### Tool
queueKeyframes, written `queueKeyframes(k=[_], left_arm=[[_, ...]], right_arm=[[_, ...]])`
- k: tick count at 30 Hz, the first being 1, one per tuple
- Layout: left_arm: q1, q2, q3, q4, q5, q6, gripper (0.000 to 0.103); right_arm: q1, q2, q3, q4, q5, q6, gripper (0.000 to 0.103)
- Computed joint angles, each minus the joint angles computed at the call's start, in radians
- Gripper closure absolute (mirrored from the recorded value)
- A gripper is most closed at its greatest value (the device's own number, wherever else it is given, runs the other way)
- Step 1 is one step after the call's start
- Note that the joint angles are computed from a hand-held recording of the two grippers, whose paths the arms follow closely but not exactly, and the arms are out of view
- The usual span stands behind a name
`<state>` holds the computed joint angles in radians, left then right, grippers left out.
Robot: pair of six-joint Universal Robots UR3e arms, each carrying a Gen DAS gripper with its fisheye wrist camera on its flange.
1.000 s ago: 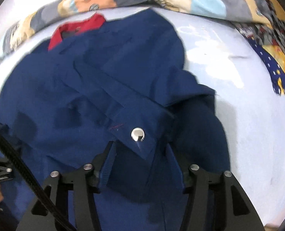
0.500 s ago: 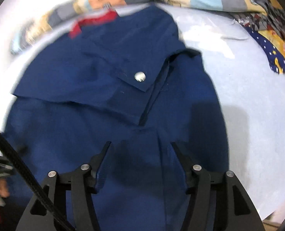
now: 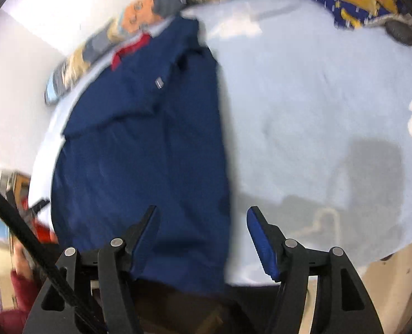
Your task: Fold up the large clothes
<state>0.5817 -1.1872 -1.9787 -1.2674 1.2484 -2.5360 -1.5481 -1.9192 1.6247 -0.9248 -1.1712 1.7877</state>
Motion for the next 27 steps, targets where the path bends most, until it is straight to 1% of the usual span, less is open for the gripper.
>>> queueKeyframes(k=[2, 4, 6, 8, 11, 13, 14, 16, 17, 18, 19, 20, 21, 22, 24, 26, 27], left_arm=[[0.055, -0.033, 0.031, -0.098, -0.027, 0.014, 0.004], [0.075, -0.047, 0.041, -0.128, -0.032, 0.024, 0.004], [0.084, -0.054, 0.049, -0.166, -0.036, 0.046, 0.004], [0.09, -0.059, 0.045, -0.188, -0.032, 0.059, 0.004], [0.058, -0.094, 0.037, -0.177, -0.005, 0.03, 0.004], [0.051, -0.085, 0.025, -0.177, 0.011, 0.031, 0.004], [0.051, -0.081, 0.018, -0.173, 0.016, 0.034, 0.004], [0.041, -0.079, 0.006, -0.163, 0.028, 0.031, 0.004], [0.027, -0.086, 0.004, -0.152, 0.034, 0.02, 0.004], [0.017, -0.086, -0.003, -0.146, 0.042, 0.018, 0.004], [0.0, -0.082, -0.011, -0.135, 0.056, 0.018, 0.004], [-0.013, -0.072, -0.018, -0.124, 0.065, 0.023, 0.004], [-0.023, -0.059, -0.033, -0.111, 0.068, 0.027, 0.004], [-0.031, -0.033, -0.058, -0.089, 0.073, 0.038, 0.014], [-0.043, 0.007, -0.095, -0.051, 0.084, 0.043, 0.037], [-0.014, 0.032, -0.096, -0.085, 0.052, 0.066, 0.054], [-0.004, 0.031, -0.089, -0.103, 0.036, 0.073, 0.064]], right_arm=[[0.027, 0.12, -0.01, -0.024, -0.047, 0.018, 0.033], [0.049, 0.184, 0.002, -0.042, -0.074, 0.015, 0.033], [0.076, 0.211, 0.021, -0.048, -0.085, 0.016, 0.033], [0.093, 0.212, 0.039, -0.057, -0.084, 0.002, 0.033], [0.163, 0.18, 0.112, -0.129, -0.13, 0.009, 0.034], [0.228, 0.148, 0.149, -0.145, -0.159, -0.009, 0.038], [0.271, 0.125, 0.177, -0.183, -0.159, -0.002, 0.042], [0.339, 0.052, 0.23, -0.245, -0.171, -0.007, 0.044], [0.368, 0.024, 0.256, -0.275, -0.169, 0.002, 0.048], [0.393, -0.015, 0.28, -0.297, -0.168, 0.002, 0.058], [0.404, -0.046, 0.297, -0.31, -0.169, -0.01, 0.065], [0.417, -0.082, 0.316, -0.337, -0.176, -0.009, 0.084], [0.432, -0.12, 0.351, -0.396, -0.187, 0.024, 0.09], [0.415, -0.138, 0.357, -0.399, -0.189, 0.012, 0.09], [0.393, -0.175, 0.364, -0.396, -0.182, -0.006, 0.092], [0.371, -0.163, 0.347, -0.367, -0.17, -0.021, 0.092], [0.358, -0.148, 0.341, -0.356, -0.168, -0.029, 0.09]])
